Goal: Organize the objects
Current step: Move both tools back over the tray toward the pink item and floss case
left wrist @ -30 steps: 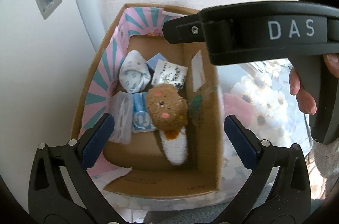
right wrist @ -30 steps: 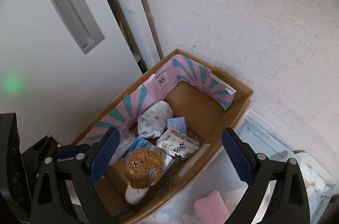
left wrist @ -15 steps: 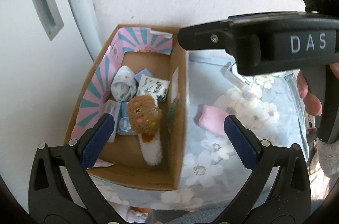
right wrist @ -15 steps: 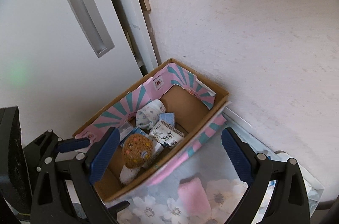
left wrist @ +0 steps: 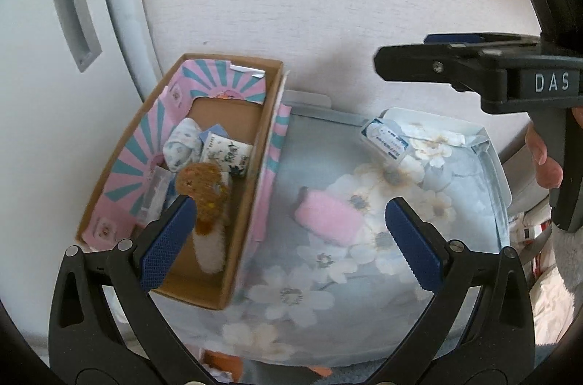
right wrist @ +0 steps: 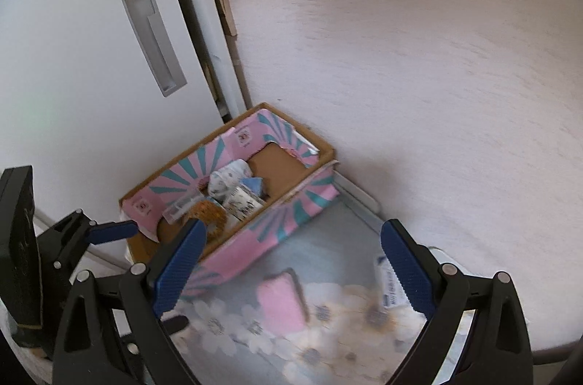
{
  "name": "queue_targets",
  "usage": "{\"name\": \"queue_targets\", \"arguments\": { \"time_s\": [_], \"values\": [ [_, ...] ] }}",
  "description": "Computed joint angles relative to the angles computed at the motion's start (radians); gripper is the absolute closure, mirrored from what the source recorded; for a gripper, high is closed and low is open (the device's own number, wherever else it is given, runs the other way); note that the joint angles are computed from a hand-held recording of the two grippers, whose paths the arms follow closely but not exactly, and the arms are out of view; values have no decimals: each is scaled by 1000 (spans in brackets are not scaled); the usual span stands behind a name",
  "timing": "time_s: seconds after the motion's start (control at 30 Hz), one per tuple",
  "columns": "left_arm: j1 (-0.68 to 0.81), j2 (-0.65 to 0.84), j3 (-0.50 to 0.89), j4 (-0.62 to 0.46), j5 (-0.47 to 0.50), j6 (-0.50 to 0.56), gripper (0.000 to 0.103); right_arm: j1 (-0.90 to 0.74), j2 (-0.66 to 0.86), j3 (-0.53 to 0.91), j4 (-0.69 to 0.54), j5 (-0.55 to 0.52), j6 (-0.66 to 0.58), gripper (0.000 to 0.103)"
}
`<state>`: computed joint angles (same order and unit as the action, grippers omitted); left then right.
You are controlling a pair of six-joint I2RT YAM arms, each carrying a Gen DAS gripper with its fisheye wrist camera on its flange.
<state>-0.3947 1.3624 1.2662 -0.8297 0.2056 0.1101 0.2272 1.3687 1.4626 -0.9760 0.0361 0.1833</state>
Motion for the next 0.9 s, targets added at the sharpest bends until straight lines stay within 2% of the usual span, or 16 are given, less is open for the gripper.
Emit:
{"name": "queue_targets", "arguments": {
  "time_s": [0.17, 0.5, 0.7, 0.9],
  "values": [
    [-68, -59, -68, 35, -49, -81, 0, -67, -97, -91, 2, -22, -64, 7],
    [-226, -134, -243, 142, -150, -200, 0, -297, -247, -297, 45, -143, -228, 7],
    [-313, -77, -347, 261, -203, -242, 0, -411, -266, -473, 128, -196, -289, 7],
    [-343, 47, -403, 412, -271, -322, 0, -452, -217, -633, 290, -196, -285, 7]
  ]
}}
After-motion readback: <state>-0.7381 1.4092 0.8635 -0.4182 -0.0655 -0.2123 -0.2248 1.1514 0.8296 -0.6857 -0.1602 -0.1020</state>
